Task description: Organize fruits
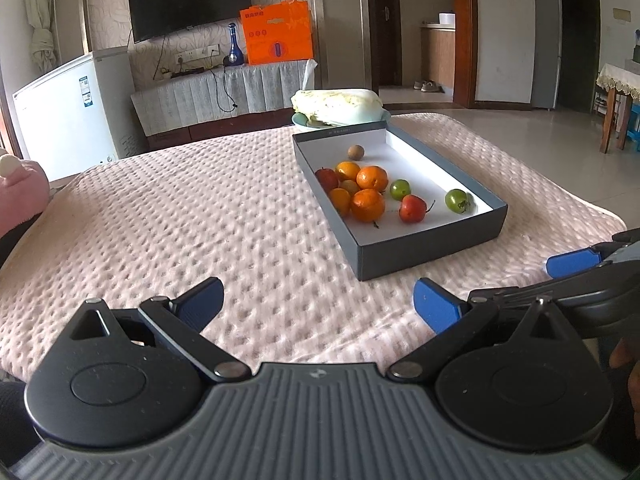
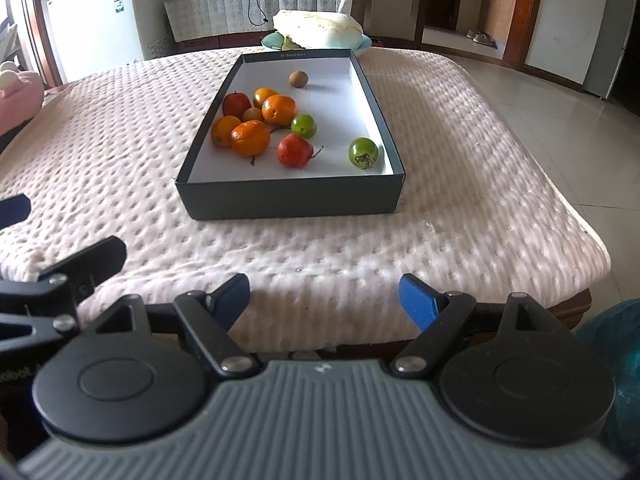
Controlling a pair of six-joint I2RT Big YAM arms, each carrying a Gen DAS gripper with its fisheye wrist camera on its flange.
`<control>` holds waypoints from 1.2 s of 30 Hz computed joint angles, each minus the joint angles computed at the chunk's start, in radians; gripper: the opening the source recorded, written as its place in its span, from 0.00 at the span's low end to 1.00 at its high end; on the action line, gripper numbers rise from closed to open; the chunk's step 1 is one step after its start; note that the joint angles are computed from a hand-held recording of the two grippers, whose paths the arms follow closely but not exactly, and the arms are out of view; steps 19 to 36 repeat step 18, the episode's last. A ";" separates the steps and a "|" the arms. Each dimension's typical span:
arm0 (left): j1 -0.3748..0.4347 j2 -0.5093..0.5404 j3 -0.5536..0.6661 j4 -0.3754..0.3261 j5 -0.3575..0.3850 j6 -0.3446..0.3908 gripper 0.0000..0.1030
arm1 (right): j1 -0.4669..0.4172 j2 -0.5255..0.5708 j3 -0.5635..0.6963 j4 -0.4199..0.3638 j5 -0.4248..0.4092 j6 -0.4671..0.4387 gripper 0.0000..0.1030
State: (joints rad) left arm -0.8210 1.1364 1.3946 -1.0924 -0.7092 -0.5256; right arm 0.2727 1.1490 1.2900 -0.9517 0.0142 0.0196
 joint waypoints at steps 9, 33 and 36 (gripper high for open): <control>0.002 0.001 0.000 0.000 0.002 0.001 0.99 | 0.000 0.001 0.000 0.000 0.001 0.000 0.81; -0.006 -0.003 -0.008 0.012 -0.014 0.021 0.98 | 0.003 0.001 0.000 0.003 0.000 -0.005 0.81; -0.006 -0.003 -0.008 0.012 -0.014 0.021 0.98 | 0.003 0.001 0.000 0.003 0.000 -0.005 0.81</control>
